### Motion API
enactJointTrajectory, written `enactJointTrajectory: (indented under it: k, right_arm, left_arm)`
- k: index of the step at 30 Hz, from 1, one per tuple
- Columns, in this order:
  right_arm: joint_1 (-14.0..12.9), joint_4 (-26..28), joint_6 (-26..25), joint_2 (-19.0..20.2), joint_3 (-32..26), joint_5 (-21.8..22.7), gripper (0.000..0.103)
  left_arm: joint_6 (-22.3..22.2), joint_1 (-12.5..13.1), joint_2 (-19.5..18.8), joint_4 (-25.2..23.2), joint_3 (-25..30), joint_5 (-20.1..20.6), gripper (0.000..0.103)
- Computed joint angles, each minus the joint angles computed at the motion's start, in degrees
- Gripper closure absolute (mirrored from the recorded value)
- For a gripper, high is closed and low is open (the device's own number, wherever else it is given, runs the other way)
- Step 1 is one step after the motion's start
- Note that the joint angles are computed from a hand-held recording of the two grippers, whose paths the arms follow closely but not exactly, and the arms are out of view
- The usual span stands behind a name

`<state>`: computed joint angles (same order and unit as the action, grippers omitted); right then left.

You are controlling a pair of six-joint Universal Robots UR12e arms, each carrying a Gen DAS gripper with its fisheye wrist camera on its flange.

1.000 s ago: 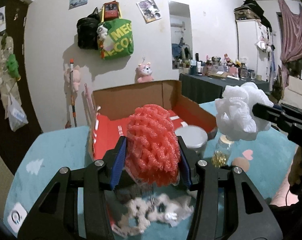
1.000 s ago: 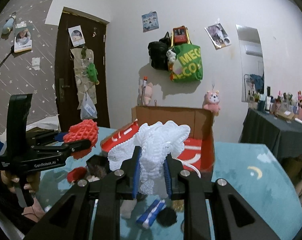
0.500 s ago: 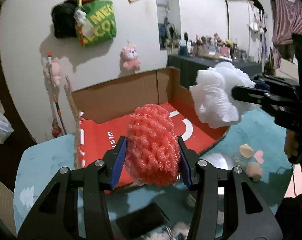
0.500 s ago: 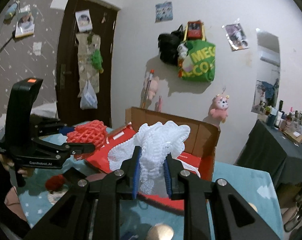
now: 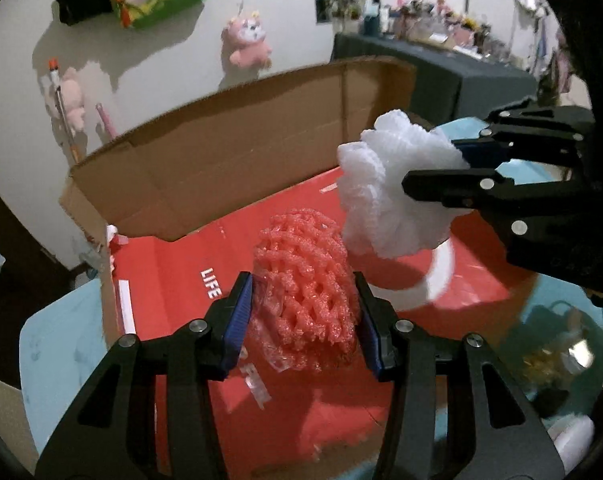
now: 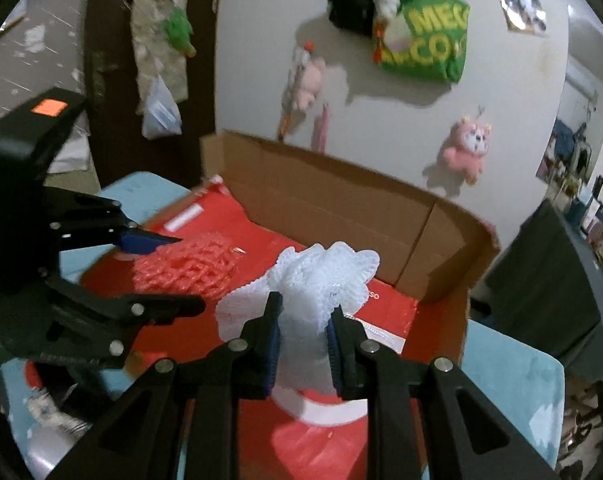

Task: Organize soft objects
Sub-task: 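Carry both items into the red box and open both tools to release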

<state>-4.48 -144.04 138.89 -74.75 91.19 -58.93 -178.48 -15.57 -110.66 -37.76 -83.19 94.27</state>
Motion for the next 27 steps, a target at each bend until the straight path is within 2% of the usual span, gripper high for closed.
enactJointTrajectory:
  k: [3,11,17,22,27]
  right_arm:
    - [1.2,1.2,1.8,2.5,-2.9,-3.3,0.081]
    - [3.4,5.2,5.2,7.5,-8.9,-8.9,0.081]
    - [3.6,6.1,7.2,9.4,-10.7,-9.5,0.078]
    - [3.5,7.4,6.6,9.6,-11.3,-9.6,0.069]
    - [3.5,8.3,7.1,9.9,-11.8,-9.8,0.064]
  left_arm:
    - [-0.8,0.6,-2.2,-3.7,2.9,-0.3,0.057]
    - [-2.0,0.8,-6.3,-7.7,7.9,0.9,0.057]
    - [-2.4,0.8,-7.1,-7.6,8.3,1.4,0.055]
    - [-1.9,0.6,-6.7,-6.7,7.5,1.7,0.053]
    - [-2.1,0.8,-6.1,-6.3,6.5,0.8,0.049]
